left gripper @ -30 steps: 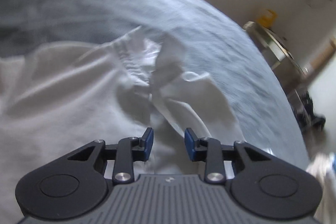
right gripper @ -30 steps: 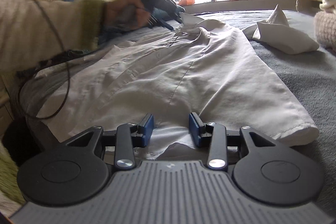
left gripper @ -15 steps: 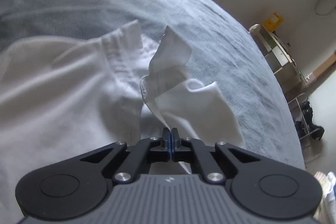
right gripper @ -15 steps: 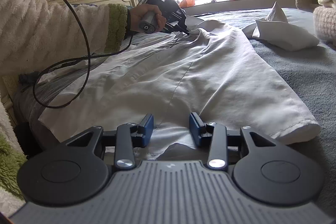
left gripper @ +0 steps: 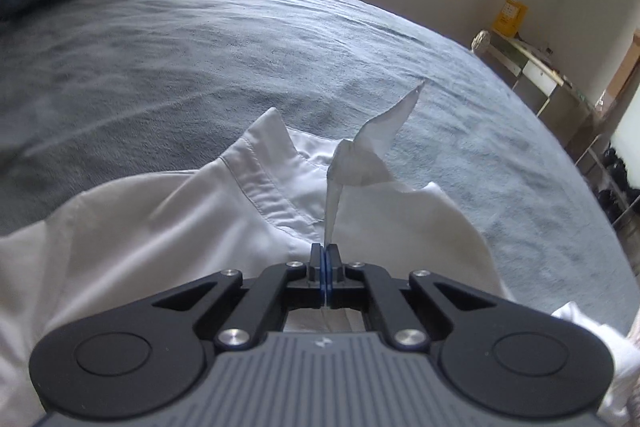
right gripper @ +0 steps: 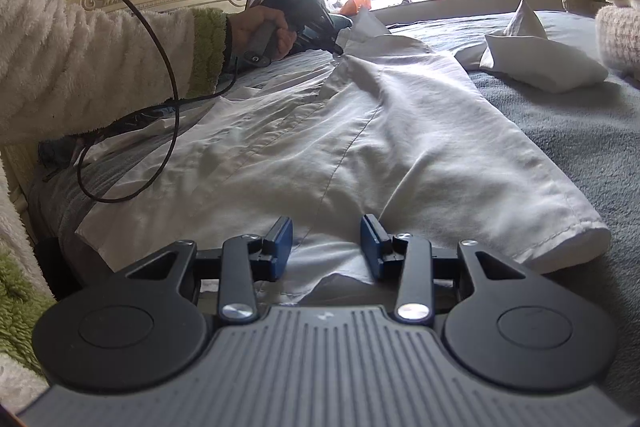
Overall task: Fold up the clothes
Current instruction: 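Pinch the shirt collar with the left gripper and lift it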
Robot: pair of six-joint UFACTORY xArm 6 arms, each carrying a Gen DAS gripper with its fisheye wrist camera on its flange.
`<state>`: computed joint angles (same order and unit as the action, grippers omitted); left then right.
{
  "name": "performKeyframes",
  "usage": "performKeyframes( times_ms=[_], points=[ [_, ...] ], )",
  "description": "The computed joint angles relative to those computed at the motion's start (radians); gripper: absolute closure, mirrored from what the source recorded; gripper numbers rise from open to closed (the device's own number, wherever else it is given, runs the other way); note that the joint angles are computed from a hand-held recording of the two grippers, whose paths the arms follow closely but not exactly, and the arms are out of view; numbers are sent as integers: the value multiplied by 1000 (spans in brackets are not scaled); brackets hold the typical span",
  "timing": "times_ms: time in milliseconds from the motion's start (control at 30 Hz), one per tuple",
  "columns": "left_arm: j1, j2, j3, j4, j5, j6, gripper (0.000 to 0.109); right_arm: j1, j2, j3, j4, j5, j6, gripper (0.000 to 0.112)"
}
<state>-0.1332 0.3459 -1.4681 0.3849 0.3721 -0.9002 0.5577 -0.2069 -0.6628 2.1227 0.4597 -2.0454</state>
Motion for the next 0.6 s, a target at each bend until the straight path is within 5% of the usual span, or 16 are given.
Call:
performKeyframes(
  times_ms=[233, 367, 600],
  points=[
    [8, 19, 1, 65, -2, 7, 106, -6, 3, -1, -9, 7, 11, 75],
    [20, 9, 12, 47, 23, -15, 90, -12, 3, -1, -17, 14, 17, 75],
    [19, -267, 216, 129, 43, -101, 81, -10, 6, -4, -13, 12, 8, 75]
  ],
)
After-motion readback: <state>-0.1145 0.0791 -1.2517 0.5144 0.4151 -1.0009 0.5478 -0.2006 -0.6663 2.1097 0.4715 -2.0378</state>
